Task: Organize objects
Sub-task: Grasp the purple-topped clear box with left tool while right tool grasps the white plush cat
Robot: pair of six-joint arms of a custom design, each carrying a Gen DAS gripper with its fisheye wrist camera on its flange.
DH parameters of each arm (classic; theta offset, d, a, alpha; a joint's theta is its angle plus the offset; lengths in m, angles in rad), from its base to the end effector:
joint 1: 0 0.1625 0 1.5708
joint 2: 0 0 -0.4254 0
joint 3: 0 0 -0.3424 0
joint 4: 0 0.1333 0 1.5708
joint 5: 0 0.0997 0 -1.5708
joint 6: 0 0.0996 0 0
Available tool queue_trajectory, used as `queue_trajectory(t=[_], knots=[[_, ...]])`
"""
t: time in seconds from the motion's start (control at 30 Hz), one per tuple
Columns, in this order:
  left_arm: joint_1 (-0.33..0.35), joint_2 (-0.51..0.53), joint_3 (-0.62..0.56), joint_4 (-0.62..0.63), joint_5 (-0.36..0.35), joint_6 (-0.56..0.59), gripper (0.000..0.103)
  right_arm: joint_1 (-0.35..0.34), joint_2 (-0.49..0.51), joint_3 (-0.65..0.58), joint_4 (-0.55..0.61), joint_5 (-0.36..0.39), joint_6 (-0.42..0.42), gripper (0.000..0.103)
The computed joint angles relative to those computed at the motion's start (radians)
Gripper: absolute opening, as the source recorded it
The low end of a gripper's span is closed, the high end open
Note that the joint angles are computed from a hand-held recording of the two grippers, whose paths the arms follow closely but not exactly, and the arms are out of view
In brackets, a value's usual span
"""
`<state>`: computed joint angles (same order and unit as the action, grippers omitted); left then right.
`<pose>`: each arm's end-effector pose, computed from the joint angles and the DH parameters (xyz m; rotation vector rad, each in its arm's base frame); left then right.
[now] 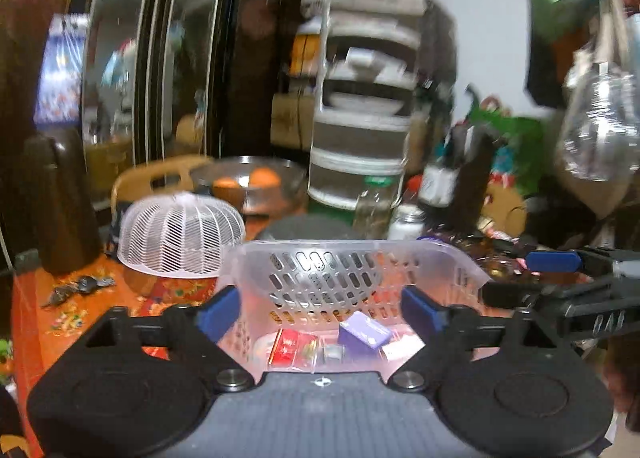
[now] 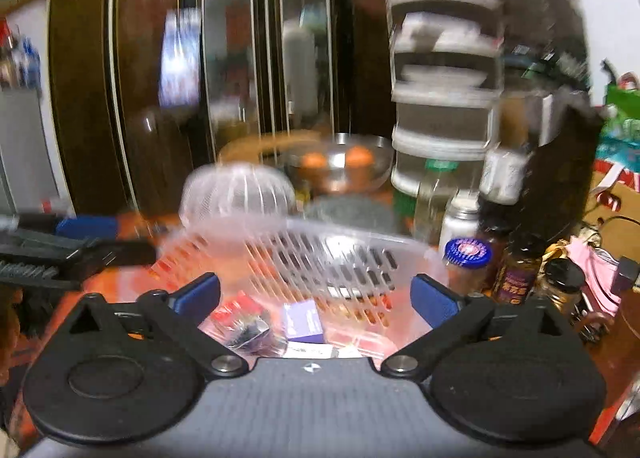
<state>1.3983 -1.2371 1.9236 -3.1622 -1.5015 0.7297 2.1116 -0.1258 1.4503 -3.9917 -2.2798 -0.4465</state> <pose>0.0448 -0.5599 0.3644 1.0866 2.3428 -1.1821 0.3770 -0.4948 -0.0620 0.5919 -2.1273 1.3513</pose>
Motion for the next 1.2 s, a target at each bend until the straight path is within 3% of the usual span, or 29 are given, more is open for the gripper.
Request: queue_trajectory(t=[0.1, 0.2, 0.37, 0.43, 0.63, 0.7, 0.73, 1.07, 1.2], knots=[[0.064, -0.030, 0.093, -0.110, -0.039, 0.039, 0.094, 0.008, 0.036, 0.092, -0.163, 0.026, 0.042, 0.103], [0.125, 0.003, 0.110, -0.146, -0.008, 0.042, 0.094, 0.000, 0.093, 0.133, -0.233, 0.056, 0.086, 0.103], [0.176, 0.072, 0.055, -0.098, 0.020, 0.046, 0.093, -0.012, 0.168, 0.153, -0.291, 0.087, 0.188, 0.103], [0.171, 0.094, 0.051, -0.113, 0.059, 0.058, 0.093, -0.011, 0.174, 0.167, -0.279, 0.081, 0.205, 0.103], [0.182, 0.110, 0.053, -0.109, 0.041, 0.061, 0.092, -0.004, 0.188, 0.153, -0.240, 0.060, 0.192, 0.103], [0.175, 0.122, 0.055, -0.131, 0.064, 0.050, 0.068, 0.000, 0.200, 0.140, -0.227, 0.055, 0.195, 0.103], [0.172, 0.127, 0.060, -0.151, 0.080, 0.053, 0.041, -0.002, 0.202, 0.134, -0.220, 0.060, 0.191, 0.103], [0.208, 0.124, 0.071, -0.243, -0.001, 0.021, 0.041, 0.005, 0.236, -0.024, -0.033, 0.034, 0.127, 0.103], [0.217, 0.118, 0.058, -0.206, -0.024, 0.003, 0.041, 0.005, 0.242, -0.074, 0.047, 0.010, 0.143, 0.103]])
